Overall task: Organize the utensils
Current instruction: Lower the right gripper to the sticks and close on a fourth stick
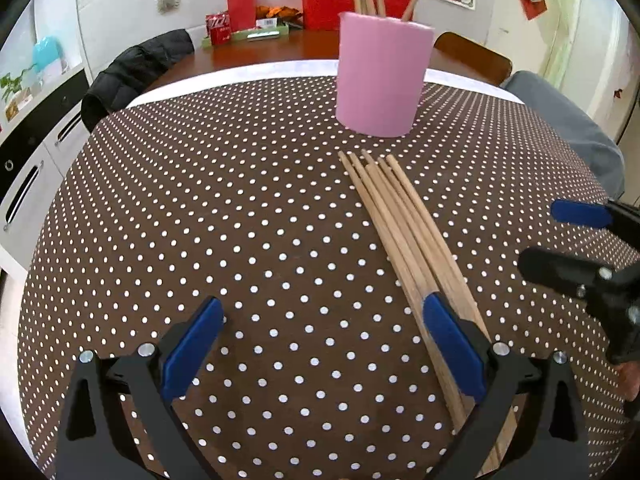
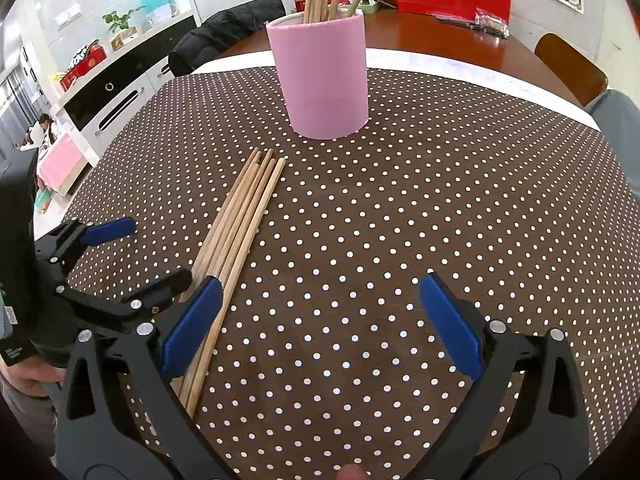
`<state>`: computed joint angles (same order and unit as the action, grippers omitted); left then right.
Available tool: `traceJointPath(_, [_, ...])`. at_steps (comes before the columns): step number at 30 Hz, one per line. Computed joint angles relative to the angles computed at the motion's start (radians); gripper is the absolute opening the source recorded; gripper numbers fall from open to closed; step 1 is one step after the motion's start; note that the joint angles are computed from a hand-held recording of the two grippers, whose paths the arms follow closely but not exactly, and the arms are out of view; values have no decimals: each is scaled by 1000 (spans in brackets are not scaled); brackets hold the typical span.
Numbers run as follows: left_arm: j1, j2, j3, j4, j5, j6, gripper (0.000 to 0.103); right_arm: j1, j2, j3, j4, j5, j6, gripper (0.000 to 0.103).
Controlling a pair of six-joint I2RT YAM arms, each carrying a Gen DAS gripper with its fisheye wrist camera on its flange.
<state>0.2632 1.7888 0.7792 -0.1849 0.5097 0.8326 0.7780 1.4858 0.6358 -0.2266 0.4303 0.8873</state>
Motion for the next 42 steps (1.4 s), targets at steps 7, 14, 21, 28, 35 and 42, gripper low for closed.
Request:
traceJointPath(7, [1,-22,-24,33,-54,-9,99,10,62,28,23,-25,-15,97])
traceJointPath(14, [84,-56,9,-111,50,36,98,14,22,-3,22,-15,12,97])
traceJointPath(21, [67,-70,5,-114,23,65,99,12,-5,-33,27,-20,13,97])
traceJointPath(28, [14,-84,-35,-21,-17,-4,99,43,41,-4,27,-28,10,97])
traceJointPath(35, [69,-41,43,-155,39,21,98,69,80,23,29,-26,11,97])
traceJointPath(42, [45,-91,-20,-101,15,43,98,70,50,-10,32,-22,27,97])
